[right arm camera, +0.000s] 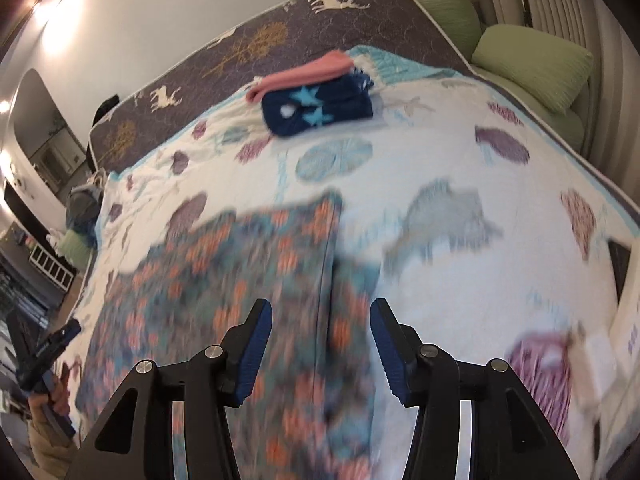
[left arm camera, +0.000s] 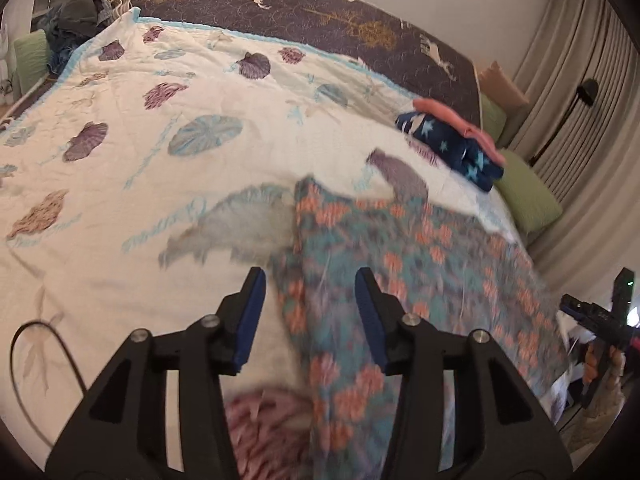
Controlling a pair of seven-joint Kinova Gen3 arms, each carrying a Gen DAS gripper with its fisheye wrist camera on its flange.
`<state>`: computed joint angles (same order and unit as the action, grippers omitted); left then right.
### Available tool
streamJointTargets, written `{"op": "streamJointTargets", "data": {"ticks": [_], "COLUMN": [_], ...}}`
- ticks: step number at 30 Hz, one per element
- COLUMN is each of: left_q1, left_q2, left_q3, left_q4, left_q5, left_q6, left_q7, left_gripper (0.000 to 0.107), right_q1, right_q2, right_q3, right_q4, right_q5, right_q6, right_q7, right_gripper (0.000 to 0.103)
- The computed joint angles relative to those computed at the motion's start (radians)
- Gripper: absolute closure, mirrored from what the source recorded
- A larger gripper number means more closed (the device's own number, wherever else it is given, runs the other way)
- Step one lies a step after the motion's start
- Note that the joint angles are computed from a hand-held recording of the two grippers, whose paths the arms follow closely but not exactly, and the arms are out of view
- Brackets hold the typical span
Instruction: Fold small clothes
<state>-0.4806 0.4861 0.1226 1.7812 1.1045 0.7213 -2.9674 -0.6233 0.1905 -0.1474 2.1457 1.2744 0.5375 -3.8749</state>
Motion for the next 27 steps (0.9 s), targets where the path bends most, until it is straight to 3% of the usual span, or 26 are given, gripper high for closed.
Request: {"op": "streamJointTargets", "data": {"ticks": [4,8,9,10,11,13,16,18,21,25,27], "left_q1": [0.008,-0.021,0.007,0.054,0.100,0.137,0.093,0.068,-0.028,-0.021,-0.017], "left_q2": [-0.057,-0.062,-0.066,-0.064,-0.061,-0.064,-0.092,-0.105,-0.111,-0.118,-0.126], "left_q3": [0.002,0.042,0.025,-0.011,-0.050,-0.075,-0.019,-0.005,0.038,-0.033,-0.049], "left_q4": [0.089,0.127,0.145,0.153,0.163,0.192,0.230,0.242,0.239,0.227,0.233], "left_q5": [0.013,0.004,0.016,0.012,0.023,0.090,0.141,0.128,0.077,0.074,0.098], "left_q6": [-0.082,-0.123,-0.161,-0.202,-0.243,-0.309,-0.362,-0.352,-0.246,-0.133,-0.129], "left_q7": [-0.110,-0.123,-0.134,-0.147,-0.170,-0.205,-0.257,-0.268,-0.230,-0.213,-0.230], "left_gripper": [0.051,0.049,0.049,0.049,0.049,0.048,0.049,0.050,0.050,0.050,0.050], "right_q1": [-0.058,-0.095,-0.091,-0.104,-0.123,-0.122,-0.132,-0.136,-0.149,-0.301,-0.309], "right_q2": [0.013,0.009,0.015,0.031,0.050,0.033,0.020,0.022,0.008,0.032,0.042], "right_q3": [-0.034,-0.030,-0.044,-0.043,-0.024,-0.014,-0.036,-0.069,-0.104,-0.029,-0.057], "right_q4": [0.003,0.041,0.041,0.033,0.032,0.041,0.035,0.015,0.022,-0.048,-0.082], "right_q5": [-0.062,-0.028,-0.038,-0.065,-0.092,-0.137,-0.183,-0.226,-0.216,-0.266,-0.228], "right_q6": [0.046,0.027,0.034,0.058,0.074,0.060,0.117,0.184,0.245,0.408,0.443], "right_q7": [0.025,-0.069,-0.077,-0.068,-0.067,-0.112,-0.101,-0.059,-0.096,-0.026,0.013], "right_gripper": [0.051,0.051,0.054,0.077,0.086,0.089,0.090,0.089,0.085,0.084,0.084]}}
